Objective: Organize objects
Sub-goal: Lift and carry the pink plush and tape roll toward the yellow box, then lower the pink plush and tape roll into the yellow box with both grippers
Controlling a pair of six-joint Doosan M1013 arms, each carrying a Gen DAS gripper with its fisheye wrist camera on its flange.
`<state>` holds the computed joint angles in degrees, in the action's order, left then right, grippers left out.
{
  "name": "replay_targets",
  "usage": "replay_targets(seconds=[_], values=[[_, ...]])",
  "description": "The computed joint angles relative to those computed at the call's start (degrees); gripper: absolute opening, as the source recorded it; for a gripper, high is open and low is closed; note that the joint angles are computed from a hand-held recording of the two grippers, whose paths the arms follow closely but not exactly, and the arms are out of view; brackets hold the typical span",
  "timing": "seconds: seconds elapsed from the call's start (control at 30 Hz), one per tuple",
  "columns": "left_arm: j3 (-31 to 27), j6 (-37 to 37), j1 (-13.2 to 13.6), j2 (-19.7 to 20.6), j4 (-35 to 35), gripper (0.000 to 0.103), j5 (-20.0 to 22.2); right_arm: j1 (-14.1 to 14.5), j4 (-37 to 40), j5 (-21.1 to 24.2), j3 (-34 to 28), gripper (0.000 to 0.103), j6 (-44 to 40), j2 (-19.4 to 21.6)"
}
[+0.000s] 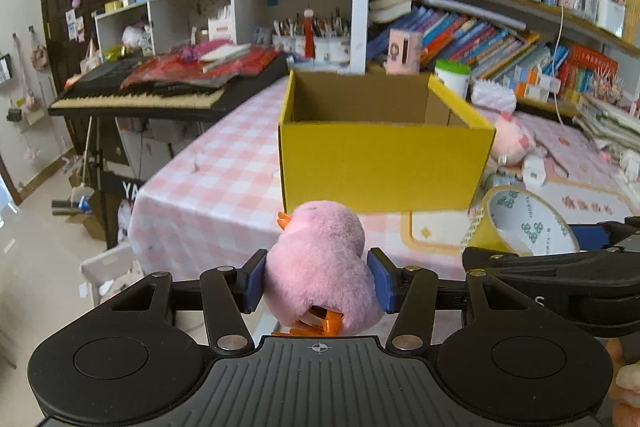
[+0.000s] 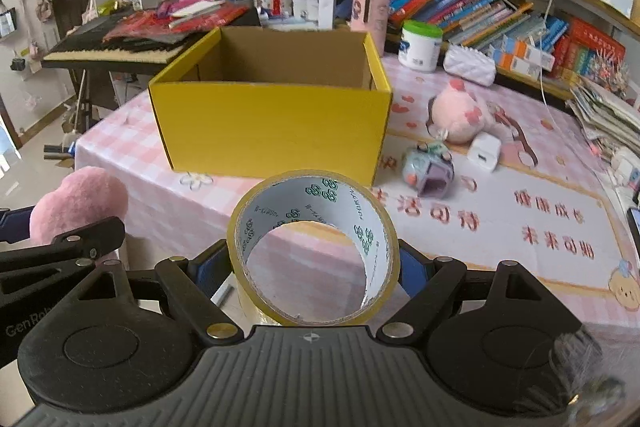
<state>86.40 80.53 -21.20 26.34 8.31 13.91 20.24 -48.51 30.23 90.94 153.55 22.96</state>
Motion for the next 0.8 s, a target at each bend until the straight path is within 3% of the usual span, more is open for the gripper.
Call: replay_targets(seconds=[0.2, 0.5, 0.6, 0.8], values=[[-2.05, -10.18, -0.22, 1.23, 11.24, 0.052, -3.14, -0.96, -8.08, -3.12, -1.6, 0.083, 6.16, 0.89], [-10.73, -26.65, -1.0, 6.25, 29.18, 0.052, -5.27, -3.87, -23.36, -6.24, -7.89, 0.083, 14.34, 4.43], [-14.43, -26.3, -1.31, 8.48, 28.47, 0.052, -4.14, -5.23, -22.51, -7.51, -10.39, 0.083, 11.77, 5.84], [-20.93, -20.3, -1.81, 12.55, 22.09, 0.052, 0.52, -7.56, -11.33, -9.26, -15.44, 0.083, -1.94, 9.08]])
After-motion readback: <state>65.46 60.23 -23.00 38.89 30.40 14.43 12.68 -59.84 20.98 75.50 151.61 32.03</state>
